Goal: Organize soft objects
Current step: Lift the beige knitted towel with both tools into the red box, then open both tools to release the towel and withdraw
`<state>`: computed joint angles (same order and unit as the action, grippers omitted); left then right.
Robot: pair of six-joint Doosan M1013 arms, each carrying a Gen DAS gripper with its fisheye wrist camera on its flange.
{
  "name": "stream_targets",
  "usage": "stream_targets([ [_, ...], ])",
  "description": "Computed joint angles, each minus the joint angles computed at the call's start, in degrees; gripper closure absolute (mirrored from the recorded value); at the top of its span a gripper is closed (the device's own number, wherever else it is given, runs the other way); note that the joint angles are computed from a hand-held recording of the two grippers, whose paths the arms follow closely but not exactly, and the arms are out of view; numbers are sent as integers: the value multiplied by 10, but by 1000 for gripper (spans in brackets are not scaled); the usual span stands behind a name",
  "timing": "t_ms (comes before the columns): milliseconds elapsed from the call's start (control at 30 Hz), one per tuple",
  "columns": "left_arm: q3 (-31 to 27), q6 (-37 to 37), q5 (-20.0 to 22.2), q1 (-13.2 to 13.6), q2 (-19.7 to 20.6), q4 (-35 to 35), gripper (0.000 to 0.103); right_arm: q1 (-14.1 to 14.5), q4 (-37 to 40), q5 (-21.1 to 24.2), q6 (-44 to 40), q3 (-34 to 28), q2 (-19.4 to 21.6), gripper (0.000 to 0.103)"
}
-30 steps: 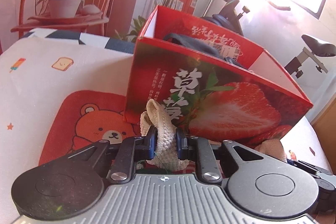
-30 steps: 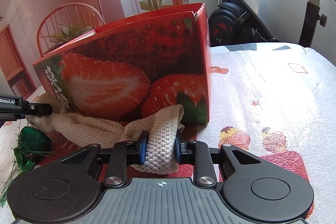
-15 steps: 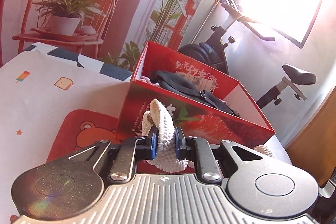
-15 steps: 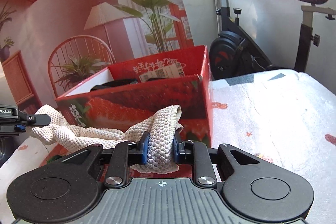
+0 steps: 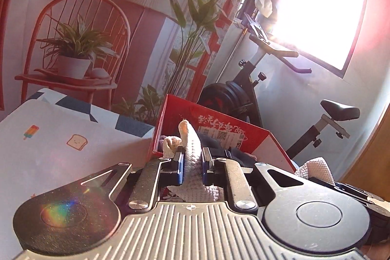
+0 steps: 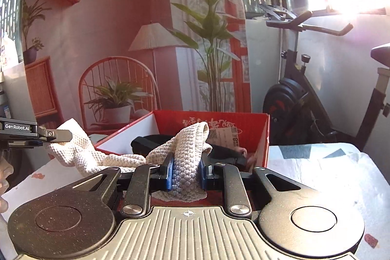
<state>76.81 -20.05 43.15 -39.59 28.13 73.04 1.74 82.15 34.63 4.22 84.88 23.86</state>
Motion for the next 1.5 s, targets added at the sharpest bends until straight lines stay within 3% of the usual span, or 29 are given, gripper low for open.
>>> stream_targets([
  [167,-23,37,-3,10,12,3,89,7,-32,-14,27,-42,16,85],
  [333,-68,117,-12,28,34,-42,89,20,-130,-40,99,-103,44,85],
  [500,-117,246,-31,45,61,-136,89,36,-289,-56,202,-158,76,85],
  [633,-140,356,-57,59,77,-271,90,46,-410,-50,271,-182,95,85],
  [767,-146,388,-53,65,84,-311,90,53,-471,-50,302,-182,101,85],
  [1100,-172,463,-33,73,101,-385,90,57,-525,-29,346,-187,109,85],
  [1333,-180,469,-15,71,105,-378,89,55,-527,-15,365,-193,111,85],
  [1400,-180,467,-14,69,104,-368,89,56,-533,-22,369,-190,109,80],
  [1433,-180,467,-15,69,103,-365,84,56,-534,-26,371,-188,107,77],
  [1500,-180,468,-13,68,101,-365,63,55,-527,-28,367,-187,104,71],
])
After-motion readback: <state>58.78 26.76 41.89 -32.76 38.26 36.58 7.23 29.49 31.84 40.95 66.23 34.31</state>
